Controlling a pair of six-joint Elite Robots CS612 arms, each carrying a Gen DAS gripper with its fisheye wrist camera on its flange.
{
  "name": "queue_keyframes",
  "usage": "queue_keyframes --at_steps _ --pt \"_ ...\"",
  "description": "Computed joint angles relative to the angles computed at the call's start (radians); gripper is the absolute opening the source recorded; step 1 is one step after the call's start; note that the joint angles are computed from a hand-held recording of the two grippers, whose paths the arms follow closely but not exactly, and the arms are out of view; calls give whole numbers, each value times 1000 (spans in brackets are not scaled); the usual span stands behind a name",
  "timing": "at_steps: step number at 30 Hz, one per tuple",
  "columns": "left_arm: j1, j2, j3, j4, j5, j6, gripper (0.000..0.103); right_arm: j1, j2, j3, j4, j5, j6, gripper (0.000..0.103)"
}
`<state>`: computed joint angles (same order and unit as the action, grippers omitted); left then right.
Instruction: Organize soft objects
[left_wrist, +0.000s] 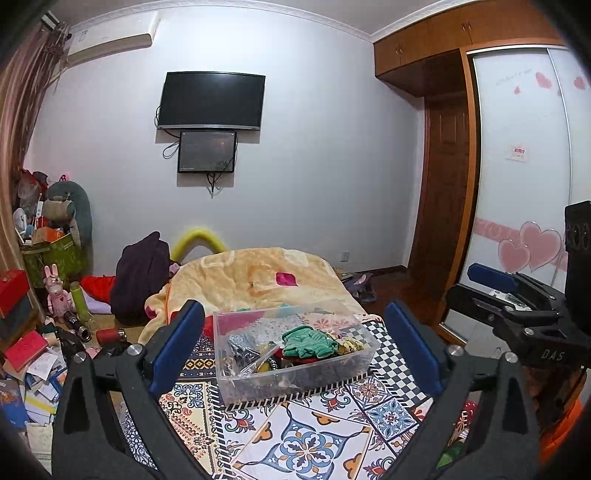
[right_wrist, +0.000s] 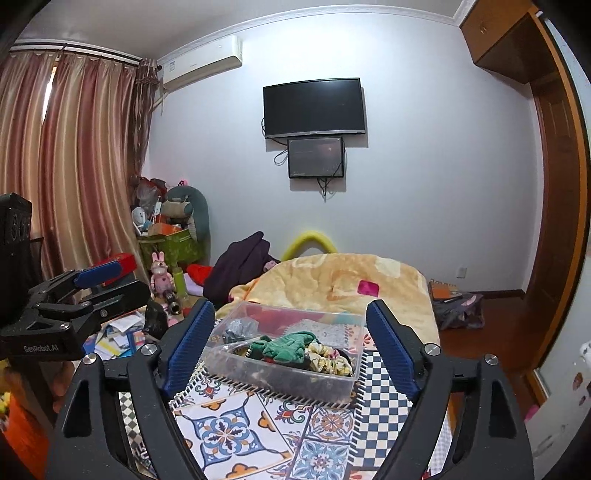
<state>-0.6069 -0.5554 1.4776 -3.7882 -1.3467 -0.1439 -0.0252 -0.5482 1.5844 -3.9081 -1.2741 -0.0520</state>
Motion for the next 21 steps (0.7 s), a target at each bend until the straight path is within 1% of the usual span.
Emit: queue_keyframes --at_steps 21 --pt "-2 7 -3 -1 6 7 102 -4 2 10 -17 9 15 84"
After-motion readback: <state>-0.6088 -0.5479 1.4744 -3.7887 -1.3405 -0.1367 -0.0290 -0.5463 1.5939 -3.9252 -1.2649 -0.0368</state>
